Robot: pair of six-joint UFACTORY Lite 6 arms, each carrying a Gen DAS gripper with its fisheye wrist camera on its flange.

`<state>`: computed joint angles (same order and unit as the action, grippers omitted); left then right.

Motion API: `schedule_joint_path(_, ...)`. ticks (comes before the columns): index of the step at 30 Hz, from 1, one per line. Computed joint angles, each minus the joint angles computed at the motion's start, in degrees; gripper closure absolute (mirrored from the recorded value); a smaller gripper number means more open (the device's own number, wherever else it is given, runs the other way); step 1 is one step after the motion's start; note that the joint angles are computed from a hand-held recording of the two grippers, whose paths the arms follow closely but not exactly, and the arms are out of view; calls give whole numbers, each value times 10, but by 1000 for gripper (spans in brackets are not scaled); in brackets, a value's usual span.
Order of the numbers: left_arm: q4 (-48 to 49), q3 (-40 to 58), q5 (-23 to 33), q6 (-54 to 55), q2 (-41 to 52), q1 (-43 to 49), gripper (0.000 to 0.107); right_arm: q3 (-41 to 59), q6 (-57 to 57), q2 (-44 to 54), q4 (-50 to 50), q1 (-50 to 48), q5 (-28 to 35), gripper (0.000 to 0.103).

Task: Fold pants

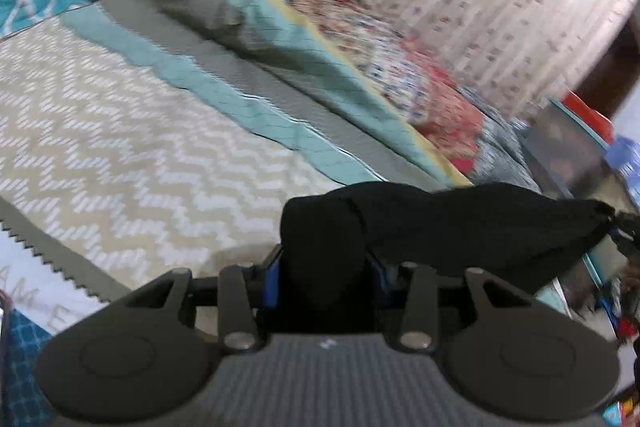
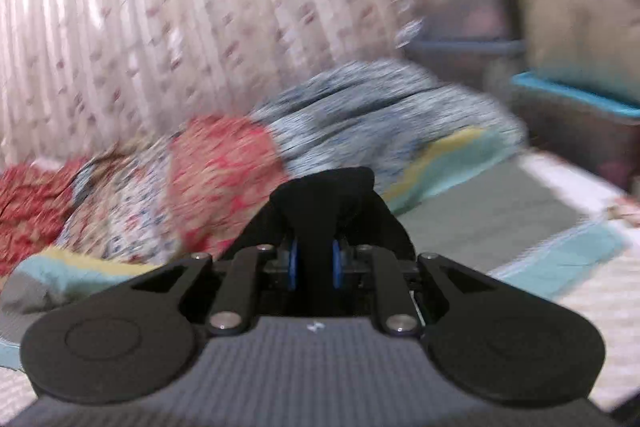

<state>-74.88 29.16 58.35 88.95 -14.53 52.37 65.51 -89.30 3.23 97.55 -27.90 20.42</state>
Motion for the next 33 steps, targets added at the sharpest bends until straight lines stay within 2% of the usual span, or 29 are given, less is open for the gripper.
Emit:
schedule_joint_path(3,37,-43,45,19,-84,20,67,-103,32,-93,-95,-143,91,84)
schedule_joint_path(6,100,-94,108,34,-182,67,67,-233,-20,-171,-149,-311,206,77)
schedule_joint_path(7,127,-104,129,32,-200,84,67,-276,-41,-183,-166,-360,224,75)
schedule_joint_path(10,201,-129,175,31,-234,139,65,-353,-92,-186,-217,-471,232,63)
schedule_joint_path(12,232,-136,198,38,-255,180,59,-383,-121,-180,-222,-522,215,63)
schedule_joint_path(15,239,-117,227,43,-240,232,50,-375,-108,-159,-219,-550,223,63)
schedule_joint_path(16,229,-109,231,31,-240,235,48,-365,-105,-156,-211,-548,226,62)
schedule_joint_path(18,202,-95,222,10,-235,228,36,-364,-111,-168,-188,-545,230,62)
schedule_joint_path(19,185,-89,213,-4,-237,211,34,-361,-116,-167,-170,-538,229,61)
schedule_joint_path(21,159,-82,179,-32,-243,160,21,-344,-128,-144,-144,-538,235,58)
schedule_joint_path(22,149,-81,156,-46,-246,128,16,-331,-141,-120,-135,-547,243,55)
schedule_joint_path(23,139,-84,127,-57,-247,89,13,-323,-144,-106,-121,-533,233,46)
schedule_joint_path(25,131,-98,56,-77,-249,4,17,-308,-159,-72,-113,-532,225,28)
schedule_joint_path(26,133,-105,13,-90,-251,-46,38,-304,-171,-56,-105,-530,215,26)
schedule_joint_path(27,138,-110,-14,-91,-247,-80,69,-293,-170,-34,-102,-515,196,27)
schedule_joint_path(29,167,-110,-53,-118,-244,-137,97,-247,-107,22,-168,-482,174,87)
schedule_joint_path(31,179,-113,-22,-116,-254,-109,97,-250,-93,3,-222,-495,246,88)
schedule_joint_path(33,193,-106,24,-91,-253,-48,97,-300,-153,-86,-280,-524,334,88)
